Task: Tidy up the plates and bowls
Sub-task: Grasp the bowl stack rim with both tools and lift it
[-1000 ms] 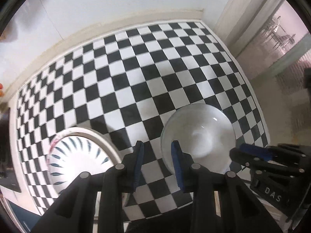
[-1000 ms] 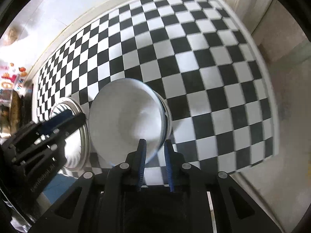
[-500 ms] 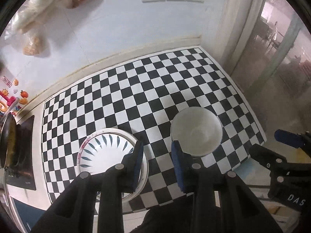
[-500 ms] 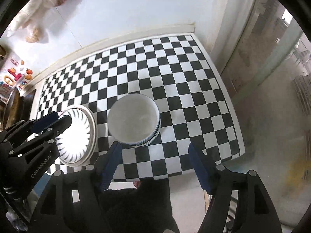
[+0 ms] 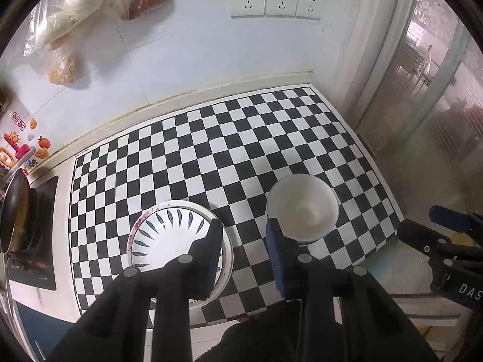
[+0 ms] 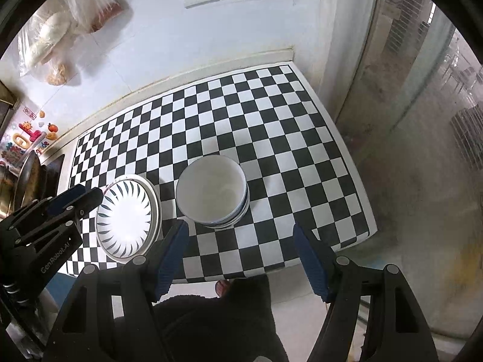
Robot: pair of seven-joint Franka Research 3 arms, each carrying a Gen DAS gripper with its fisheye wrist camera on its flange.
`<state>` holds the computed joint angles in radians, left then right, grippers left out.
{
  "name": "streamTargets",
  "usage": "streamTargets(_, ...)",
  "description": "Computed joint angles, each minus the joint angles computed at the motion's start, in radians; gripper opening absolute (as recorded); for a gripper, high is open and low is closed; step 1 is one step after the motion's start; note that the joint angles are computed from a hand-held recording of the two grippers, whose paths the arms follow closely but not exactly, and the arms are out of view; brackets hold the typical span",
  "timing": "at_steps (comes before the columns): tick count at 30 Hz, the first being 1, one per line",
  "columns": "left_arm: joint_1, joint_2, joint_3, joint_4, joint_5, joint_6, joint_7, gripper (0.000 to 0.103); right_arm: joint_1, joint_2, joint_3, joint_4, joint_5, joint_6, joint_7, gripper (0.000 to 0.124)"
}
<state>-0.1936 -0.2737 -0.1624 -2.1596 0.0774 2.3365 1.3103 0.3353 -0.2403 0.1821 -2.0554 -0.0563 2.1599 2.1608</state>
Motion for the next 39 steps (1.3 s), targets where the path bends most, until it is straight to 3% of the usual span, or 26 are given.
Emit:
streamTargets(6, -0.002, 0.032, 0.005, 0.028, -0.027, -0.011, 0.008, 0.028, -0.005, 0.016, -0.011, 0.004, 0.013, 0.01, -0.007, 0.074)
streamTargets(10, 0.0, 0.124, 0.024, 0.095, -0.125, -0.051, 0.067, 0.028, -0.011, 0.051, -0.036, -0.016, 0.068, 0.055, -0.03, 0.087)
streamTargets(18, 0.06, 0.426, -0.006, 0.33, -0.308, -0.198, 0.17, 0.028, -0.035, 0.256, -0.107, -0.006, 0.391, 0.111, -0.219, 0.087)
streamTargets(23, 0.102, 0.586, -0.051, 0.472, -0.372, -0.295, 0.206, 0.028, -0.054, 0.378, -0.109, 0.048, 0.485, 0.075, -0.303, 0.087)
streamTargets(33, 0.123, 0.793, -0.086, 0.655, -0.352, -0.443, 0.215, 0.034, -0.089, 0.531, -0.106, 0.159, 0.573, -0.006, -0.401, 0.087)
streamTargets(37, 0.153, 0.841, -0.107, 0.682, -0.409, -0.463, 0.227, 0.053, -0.091, 0.579, -0.105, 0.21, 0.562, -0.041, -0.412, 0.087)
streamTargets(39, 0.16, 0.865, -0.113, 0.699, -0.425, -0.483, 0.23, 0.069, -0.091, 0.6, -0.104, 0.23, 0.559, -0.053, -0.416, 0.087)
